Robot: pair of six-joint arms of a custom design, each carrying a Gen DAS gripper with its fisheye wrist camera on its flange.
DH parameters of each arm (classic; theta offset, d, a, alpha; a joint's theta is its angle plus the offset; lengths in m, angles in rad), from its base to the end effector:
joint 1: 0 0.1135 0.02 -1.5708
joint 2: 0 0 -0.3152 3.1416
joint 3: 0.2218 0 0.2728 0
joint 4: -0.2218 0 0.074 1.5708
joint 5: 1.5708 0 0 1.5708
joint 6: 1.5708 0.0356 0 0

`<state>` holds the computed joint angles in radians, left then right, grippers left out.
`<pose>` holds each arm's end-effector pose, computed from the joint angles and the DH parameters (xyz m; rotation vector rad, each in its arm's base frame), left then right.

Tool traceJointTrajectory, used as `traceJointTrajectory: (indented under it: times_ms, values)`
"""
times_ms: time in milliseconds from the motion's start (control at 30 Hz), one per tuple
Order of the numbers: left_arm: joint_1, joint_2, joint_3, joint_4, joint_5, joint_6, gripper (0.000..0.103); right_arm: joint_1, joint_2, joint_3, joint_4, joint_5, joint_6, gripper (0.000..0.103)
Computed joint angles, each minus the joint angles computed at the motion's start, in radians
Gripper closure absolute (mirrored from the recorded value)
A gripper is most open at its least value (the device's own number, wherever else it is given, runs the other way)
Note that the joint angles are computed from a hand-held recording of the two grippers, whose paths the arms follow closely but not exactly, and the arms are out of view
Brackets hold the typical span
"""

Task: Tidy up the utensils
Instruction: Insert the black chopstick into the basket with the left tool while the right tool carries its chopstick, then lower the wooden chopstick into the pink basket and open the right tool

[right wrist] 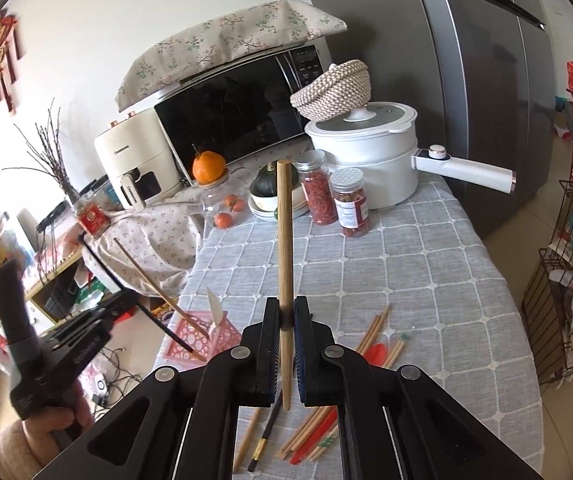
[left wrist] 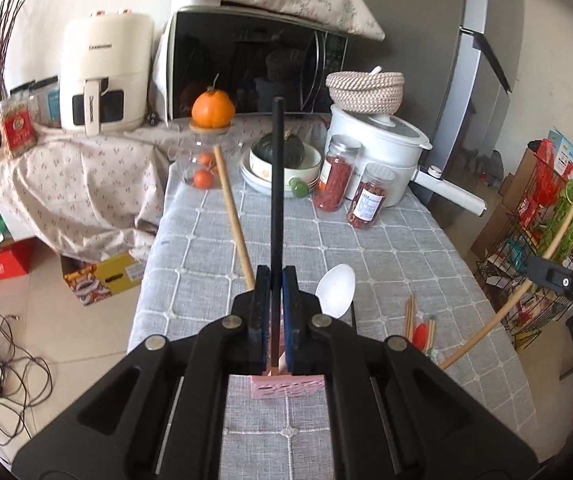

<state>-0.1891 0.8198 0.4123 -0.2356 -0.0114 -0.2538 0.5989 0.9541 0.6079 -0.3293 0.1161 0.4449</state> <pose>0.1579 -0.0298 0.2278 -0.0782 2.2223 -0.2320 0.1623 0.1058 0.2684 -0.1117 2.2741 0.4301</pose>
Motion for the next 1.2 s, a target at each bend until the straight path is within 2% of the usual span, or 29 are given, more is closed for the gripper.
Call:
traceJointTrajectory:
  times_ms: [333,400,467,533,600,667,767,1067,1200]
  values:
    - [-0.037,0.031,0.007,0.000,-0.029,0.005,0.096,0.033,-0.003,0.001,0.013,0.001,0.008,0.096]
    - [-0.026,0.033,0.015,-0.013,-0.014,0.012,0.088,0.033,-0.008,0.000,0.015,0.000,0.008,0.096]
    - [-0.031,0.024,0.023,-0.038,-0.014,0.013,0.068,0.036,-0.009,0.001,0.018,0.000,0.009,0.096]
    - [-0.035,0.007,0.028,-0.064,-0.017,0.013,0.054,0.038,-0.008,0.001,0.023,0.002,0.009,0.096]
    - [-0.024,-0.017,0.036,-0.102,0.000,0.015,0.046,0.046,-0.006,0.006,0.027,0.004,0.012,0.096]
    - [0.005,-0.043,0.045,-0.141,0.029,0.017,0.032,0.057,-0.004,0.012,0.031,0.011,0.015,0.096]
    - [0.056,-0.066,0.050,-0.184,0.049,0.019,0.020,0.075,-0.001,0.025,0.046,0.022,0.012,0.096]
    - [0.263,-0.018,0.034,-0.259,0.193,0.111,0.019,0.172,0.068,0.061,0.153,0.079,0.027,0.096]
    - [0.307,-0.013,0.025,-0.278,0.215,0.152,0.019,0.218,0.116,0.072,0.215,0.124,0.035,0.096]
